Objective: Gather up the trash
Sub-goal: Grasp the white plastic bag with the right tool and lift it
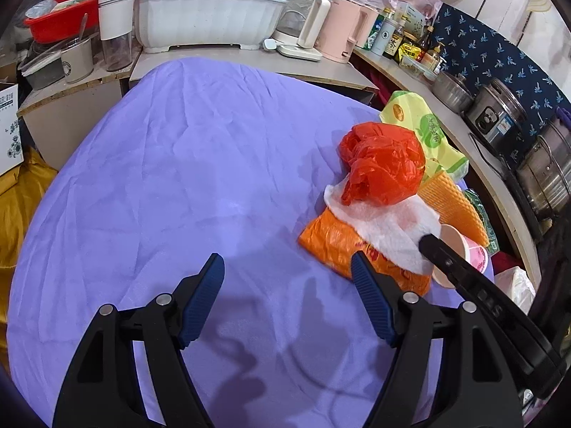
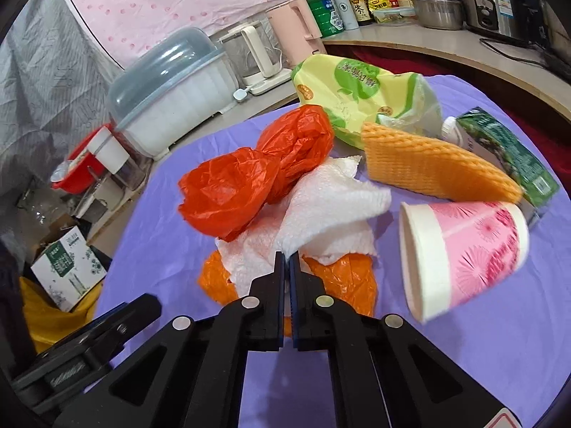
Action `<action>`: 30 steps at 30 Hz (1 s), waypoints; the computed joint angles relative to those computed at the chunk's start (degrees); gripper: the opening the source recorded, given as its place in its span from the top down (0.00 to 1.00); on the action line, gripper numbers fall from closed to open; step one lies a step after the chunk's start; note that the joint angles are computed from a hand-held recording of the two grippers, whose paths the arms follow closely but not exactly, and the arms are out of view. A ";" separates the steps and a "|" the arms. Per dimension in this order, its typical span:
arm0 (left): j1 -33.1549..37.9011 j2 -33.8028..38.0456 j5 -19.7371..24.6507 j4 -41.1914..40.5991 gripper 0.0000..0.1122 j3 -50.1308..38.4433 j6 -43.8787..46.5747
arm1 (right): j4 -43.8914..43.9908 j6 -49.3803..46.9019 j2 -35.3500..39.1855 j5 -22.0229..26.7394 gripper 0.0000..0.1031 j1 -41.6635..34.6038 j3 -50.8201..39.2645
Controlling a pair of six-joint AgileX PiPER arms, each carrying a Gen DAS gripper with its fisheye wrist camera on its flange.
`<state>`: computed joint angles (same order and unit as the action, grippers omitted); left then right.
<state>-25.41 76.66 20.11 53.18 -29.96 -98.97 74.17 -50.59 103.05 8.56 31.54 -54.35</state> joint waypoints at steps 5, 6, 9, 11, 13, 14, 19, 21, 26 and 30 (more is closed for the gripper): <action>-5.41 -1.13 2.95 -0.68 0.38 -0.50 -1.57 | 7.94 -8.40 -10.57 1.07 0.97 -1.94 10.35; -6.86 -1.13 3.71 -0.50 0.38 -0.66 -2.52 | 7.46 -8.06 -13.04 1.54 0.97 -2.65 12.62; -12.17 -0.71 6.47 -0.22 0.38 -1.62 -5.13 | -1.59 0.31 -19.12 1.35 0.97 -3.84 17.50; -15.40 -0.23 8.05 -0.07 0.38 -2.43 -6.57 | -9.56 7.81 -23.55 1.00 0.97 -4.57 20.74; -18.54 0.49 9.81 -0.02 0.38 -3.54 -7.66 | -11.12 9.07 -27.41 2.28 0.97 -6.53 23.37; -20.34 0.92 10.84 -0.04 0.38 -4.21 -8.29 | -11.43 9.24 -30.16 3.81 0.97 -8.52 24.80; -26.57 2.69 13.88 -0.73 0.38 -6.91 -9.99 | -14.49 10.74 -37.58 9.06 0.97 -15.29 26.34; -29.08 3.46 14.93 -0.86 0.38 -7.86 -10.77 | -15.52 11.11 -40.87 11.28 0.97 -18.06 26.21; -33.59 5.14 14.51 -2.10 0.31 -9.55 -11.67 | -15.34 9.86 -45.55 16.16 0.97 -23.50 25.81; -37.25 8.32 13.84 -2.30 0.30 -11.63 -12.61 | -13.95 7.96 -48.48 19.99 0.97 -27.79 25.55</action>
